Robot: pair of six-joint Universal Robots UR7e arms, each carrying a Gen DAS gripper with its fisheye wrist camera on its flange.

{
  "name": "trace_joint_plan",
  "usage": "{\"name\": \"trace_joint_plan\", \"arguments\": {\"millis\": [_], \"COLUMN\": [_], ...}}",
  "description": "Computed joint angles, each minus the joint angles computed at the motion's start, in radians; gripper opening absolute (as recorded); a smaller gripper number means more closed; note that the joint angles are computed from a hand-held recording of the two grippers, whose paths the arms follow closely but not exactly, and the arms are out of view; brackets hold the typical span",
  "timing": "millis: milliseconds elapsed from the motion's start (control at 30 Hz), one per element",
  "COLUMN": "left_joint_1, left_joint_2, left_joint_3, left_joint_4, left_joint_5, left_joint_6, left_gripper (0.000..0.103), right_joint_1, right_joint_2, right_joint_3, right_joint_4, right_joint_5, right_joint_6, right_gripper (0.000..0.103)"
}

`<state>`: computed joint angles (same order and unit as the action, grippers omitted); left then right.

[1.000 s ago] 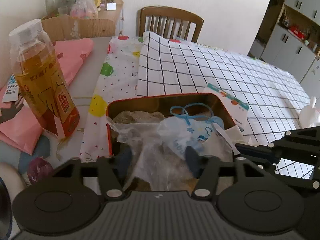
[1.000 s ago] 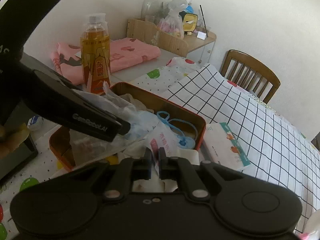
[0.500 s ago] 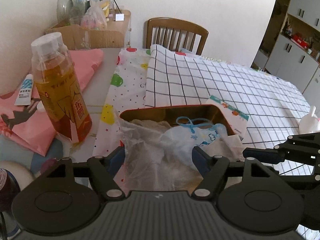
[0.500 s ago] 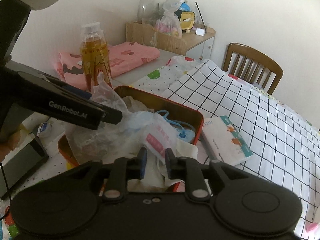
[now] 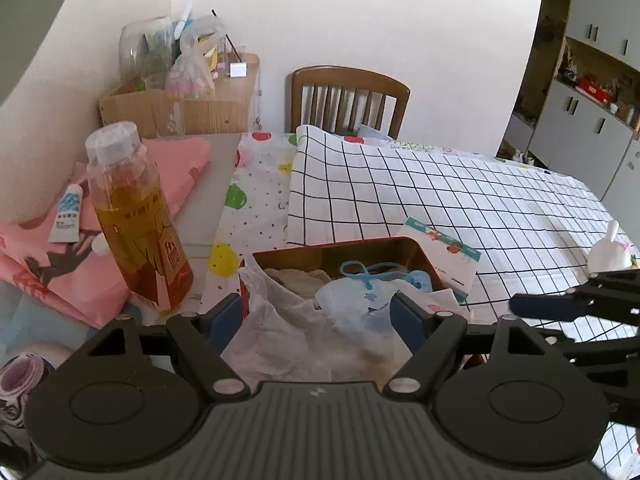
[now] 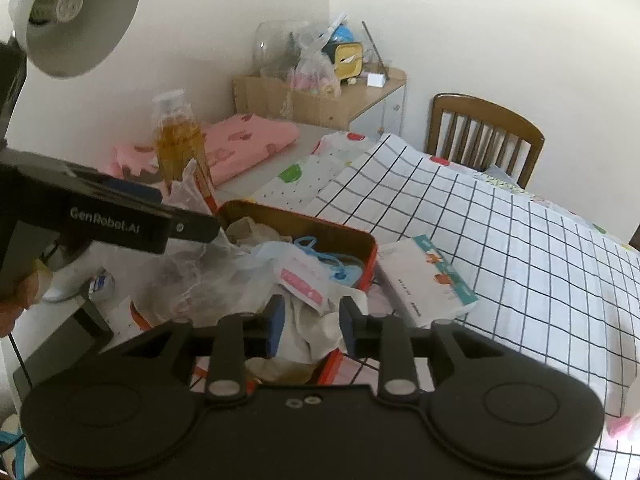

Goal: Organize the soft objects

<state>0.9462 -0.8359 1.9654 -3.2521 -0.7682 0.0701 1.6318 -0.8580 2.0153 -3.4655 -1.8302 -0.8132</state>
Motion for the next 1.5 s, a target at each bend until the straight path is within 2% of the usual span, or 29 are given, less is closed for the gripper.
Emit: {"name": "trace_joint_plan", "arguments": {"millis": [67, 333, 433, 600, 667, 800, 1100, 1200, 1500], "left_joint_1": [-0.009, -0.053, -0.083, -0.141, -0.162, -0.213, -0.293, -0.312, -0.358], "left_joint_2": [0.007, 0.023, 0.026, 0.039, 0.046, 0.068, 0.112, 0.129, 0.17], "left_joint_3": [0.002, 0.022, 0.041, 0.07, 0.078, 0.096, 0.118, 0.119, 0.116], "left_joint_4": [-0.013, -0.068, -0.087, -0.123, -0.136, -0.181, -0.236, -0.236, -0.248], "left_joint_5": [0.016, 0.066, 0.08, 0.1, 0.106, 0.133, 0.106, 0.105, 0.096], "left_joint_6": [0.002, -0.036, -0.05, -0.083, -0.094, -0.104, -0.171, -0.186, -0.222], "left_gripper": [0.085, 0.087, 0.103, 0.103, 0.103, 0.103, 0.103, 0.103, 0.103], "right_joint_1": [-0.009, -0.045, -0.059, -0.087, -0.099, -0.126, -0.19, -0.21, -0.274], "right_joint_2": [-0.021, -0.105, -0.139, -0.198, -0.225, -0.282, -0.41, -0.446, -0.541], "right_joint_3": [0.019, 0.073, 0.097, 0.129, 0.145, 0.175, 0.246, 0.267, 0.311], "right_joint_4": [-0.008, 0.007, 0.006, 0.025, 0.028, 0.038, 0.079, 0.079, 0.089], "right_joint_5": [0.025, 0.093, 0.113, 0.144, 0.159, 0.199, 0.282, 0.304, 0.366], "right_joint_6": [0.008, 0.001, -0.002, -0.003, 0.0, 0.002, -0.012, -0.021, -0.025], "right_gripper": [0.052, 0.058, 0.062, 0.063, 0.069, 0.075, 0.09, 0.098, 0.103]}}
